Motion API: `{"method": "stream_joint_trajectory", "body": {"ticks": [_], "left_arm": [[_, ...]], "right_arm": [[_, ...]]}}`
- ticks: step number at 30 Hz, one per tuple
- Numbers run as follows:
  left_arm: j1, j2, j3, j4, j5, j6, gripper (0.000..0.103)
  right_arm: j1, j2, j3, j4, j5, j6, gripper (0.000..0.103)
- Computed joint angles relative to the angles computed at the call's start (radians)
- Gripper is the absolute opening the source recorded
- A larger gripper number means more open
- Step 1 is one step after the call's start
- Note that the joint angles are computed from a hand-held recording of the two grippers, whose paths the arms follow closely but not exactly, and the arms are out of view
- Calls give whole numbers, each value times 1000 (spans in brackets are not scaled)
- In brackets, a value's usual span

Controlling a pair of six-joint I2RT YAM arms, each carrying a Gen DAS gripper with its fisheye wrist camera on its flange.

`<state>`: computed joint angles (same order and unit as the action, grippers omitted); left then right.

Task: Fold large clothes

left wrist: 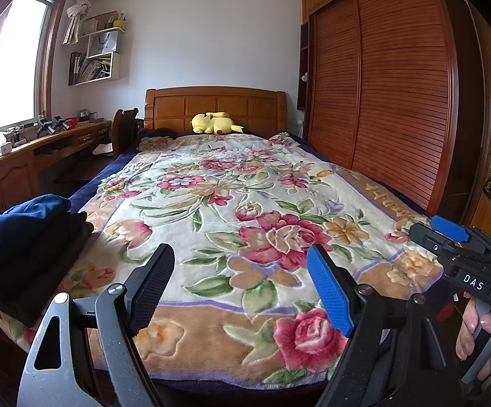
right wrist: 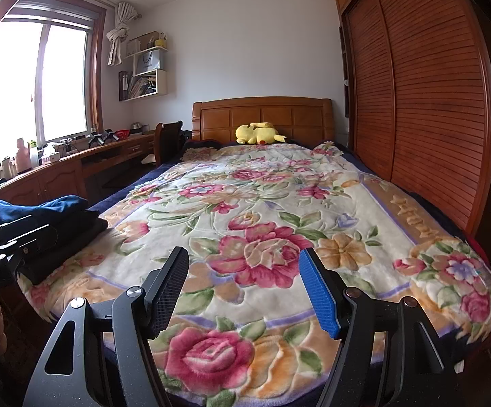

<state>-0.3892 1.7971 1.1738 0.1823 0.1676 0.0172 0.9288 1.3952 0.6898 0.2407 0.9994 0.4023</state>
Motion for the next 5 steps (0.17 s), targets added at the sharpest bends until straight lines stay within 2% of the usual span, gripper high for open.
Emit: {"method": "stream_joint_trajectory", "body": {"ticks": [5], "left_arm": [[1,-2,-4,3,1,0,81]], "right_arm": [[0,1,1,1,2,0,69]]}}
